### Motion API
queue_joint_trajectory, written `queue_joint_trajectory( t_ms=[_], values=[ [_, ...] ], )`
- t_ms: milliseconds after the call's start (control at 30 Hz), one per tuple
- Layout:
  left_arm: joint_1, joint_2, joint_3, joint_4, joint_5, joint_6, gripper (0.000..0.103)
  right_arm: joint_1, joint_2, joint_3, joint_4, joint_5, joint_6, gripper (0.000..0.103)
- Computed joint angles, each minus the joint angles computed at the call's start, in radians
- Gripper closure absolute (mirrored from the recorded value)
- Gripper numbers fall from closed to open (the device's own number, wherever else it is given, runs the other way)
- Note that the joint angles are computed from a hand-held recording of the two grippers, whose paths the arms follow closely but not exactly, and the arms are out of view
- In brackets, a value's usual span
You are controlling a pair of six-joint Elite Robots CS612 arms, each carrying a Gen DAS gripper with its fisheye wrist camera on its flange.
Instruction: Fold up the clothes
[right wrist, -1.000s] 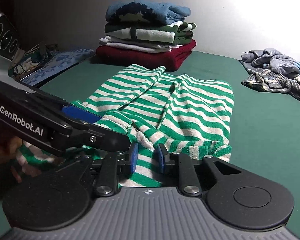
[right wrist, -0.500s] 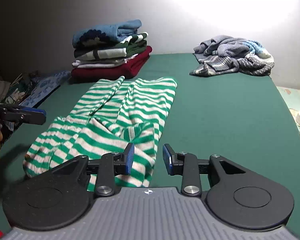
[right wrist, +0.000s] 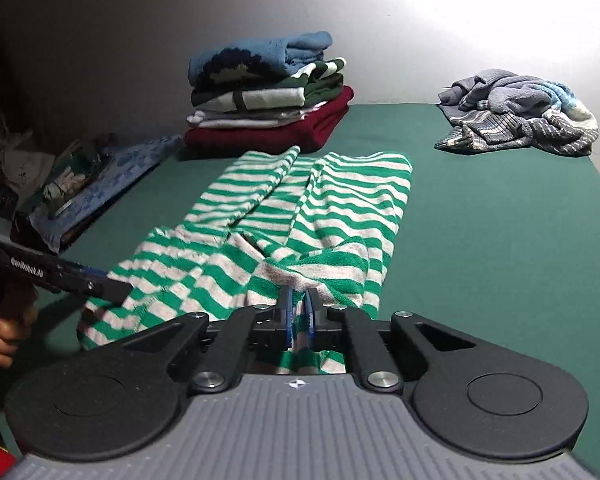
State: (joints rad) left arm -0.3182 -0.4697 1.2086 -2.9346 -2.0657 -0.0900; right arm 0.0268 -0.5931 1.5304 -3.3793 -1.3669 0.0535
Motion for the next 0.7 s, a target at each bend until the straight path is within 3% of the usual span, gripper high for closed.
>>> queue_joint_trajectory(
  t_ms=[67, 167, 200, 233, 300, 400, 500, 533, 600, 633, 700],
  values=[
    [-0.004, 0.0, -0.001, -0.004, 0.013, -0.001, 0.014, 0.011, -0.003, -0.007, 0.08, -0.088, -0.05, 0.088],
    [-0.007, 0.001, -0.006, -0.004, 0.024, 0.002, 0.016, -0.009, -0.013, 0.017, 0.022, -0.024, 0.059, 0.085],
    [-0.008, 0.002, -0.008, -0.006, 0.025, 0.002, 0.017, -0.015, -0.012, 0.022, -0.02, -0.003, 0.096, 0.079],
    [-0.007, 0.004, -0.013, -0.008, 0.017, -0.006, 0.017, -0.017, -0.009, 0.019, -0.047, 0.0, 0.12, 0.066],
    [-0.005, 0.009, -0.021, -0.022, 0.002, -0.022, 0.017, -0.015, 0.001, 0.0, -0.06, -0.023, 0.146, 0.057],
    [-0.004, 0.016, -0.038, -0.042, 0.0, -0.038, 0.017, -0.016, 0.03, -0.051, -0.02, -0.021, 0.165, 0.057],
    [-0.004, 0.03, -0.068, -0.032, -0.005, -0.044, 0.018, -0.014, 0.054, -0.096, 0.055, -0.005, 0.182, 0.065],
    [-0.006, 0.035, -0.077, -0.019, -0.002, -0.046, 0.021, -0.009, 0.057, -0.101, 0.054, -0.019, 0.169, 0.073],
    [-0.011, 0.042, -0.086, -0.011, 0.015, -0.053, 0.047, 0.0, 0.059, -0.101, 0.032, -0.05, 0.133, 0.086],
    [-0.014, 0.041, -0.08, -0.036, 0.034, -0.065, 0.05, 0.002, 0.058, -0.098, 0.015, -0.059, 0.123, 0.088],
    [-0.014, 0.041, -0.073, -0.085, 0.042, -0.094, 0.075, 0.001, 0.058, -0.09, -0.044, -0.058, 0.13, 0.089]
  ],
)
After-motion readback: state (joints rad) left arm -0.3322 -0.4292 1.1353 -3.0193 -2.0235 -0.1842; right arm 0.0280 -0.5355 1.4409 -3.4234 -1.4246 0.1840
